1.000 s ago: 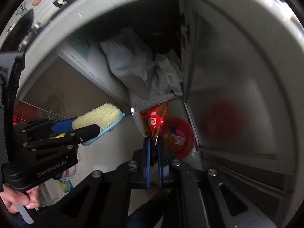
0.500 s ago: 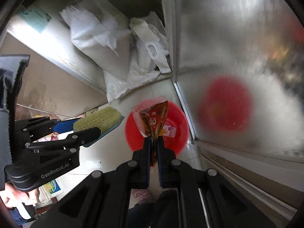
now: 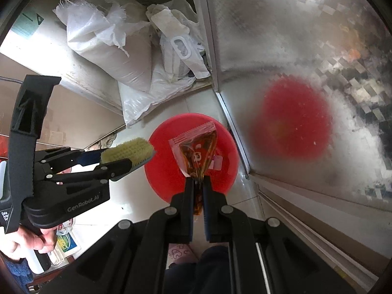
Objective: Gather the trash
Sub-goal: 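Open the left tool to drop the yellow brush into the bucket, then open the right tool to drop the sauce packet into the bucket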
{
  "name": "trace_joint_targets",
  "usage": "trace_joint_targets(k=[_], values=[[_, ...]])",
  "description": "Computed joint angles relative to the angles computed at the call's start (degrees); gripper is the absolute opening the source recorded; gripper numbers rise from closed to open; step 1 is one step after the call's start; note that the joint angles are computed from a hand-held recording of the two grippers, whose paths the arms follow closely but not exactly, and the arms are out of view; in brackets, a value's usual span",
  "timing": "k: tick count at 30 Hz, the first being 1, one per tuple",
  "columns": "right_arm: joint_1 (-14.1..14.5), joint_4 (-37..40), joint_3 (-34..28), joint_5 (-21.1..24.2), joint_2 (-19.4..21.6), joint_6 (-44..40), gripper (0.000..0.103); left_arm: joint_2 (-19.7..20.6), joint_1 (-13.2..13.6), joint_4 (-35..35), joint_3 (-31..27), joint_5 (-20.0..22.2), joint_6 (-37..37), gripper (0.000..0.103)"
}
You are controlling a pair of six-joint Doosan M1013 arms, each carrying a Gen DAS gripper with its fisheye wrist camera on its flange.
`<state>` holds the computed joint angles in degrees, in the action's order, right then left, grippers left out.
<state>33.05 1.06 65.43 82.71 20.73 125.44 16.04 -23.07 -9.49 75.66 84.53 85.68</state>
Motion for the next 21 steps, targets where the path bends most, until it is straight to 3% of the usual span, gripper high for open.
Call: trace_joint_targets(k=[5,7,13,21], values=[[-0.11,0.43,-0.02,0.37,-0.07,0.18,0.006,-0.03,0.16,-1.06,-1.17,0.36,-0.56,0.076],[-0.14,0.53,-0.21,0.67,0.07,0.06,0.006,0.04,0.25,-1.16,-1.69,0.62,-0.76,0.083],[-0.28,0.79,-1.17,2.18,0.24,-0.49,0.006,0.06,0.6,-1.73,-2.47,1.23,-2.22,0.092],[-0.39,2.82,-1.69,2.45,1.24,-2.07,0.007,-0.94,1.23,1.65,-0.99,1.17,-3.42,0.092]])
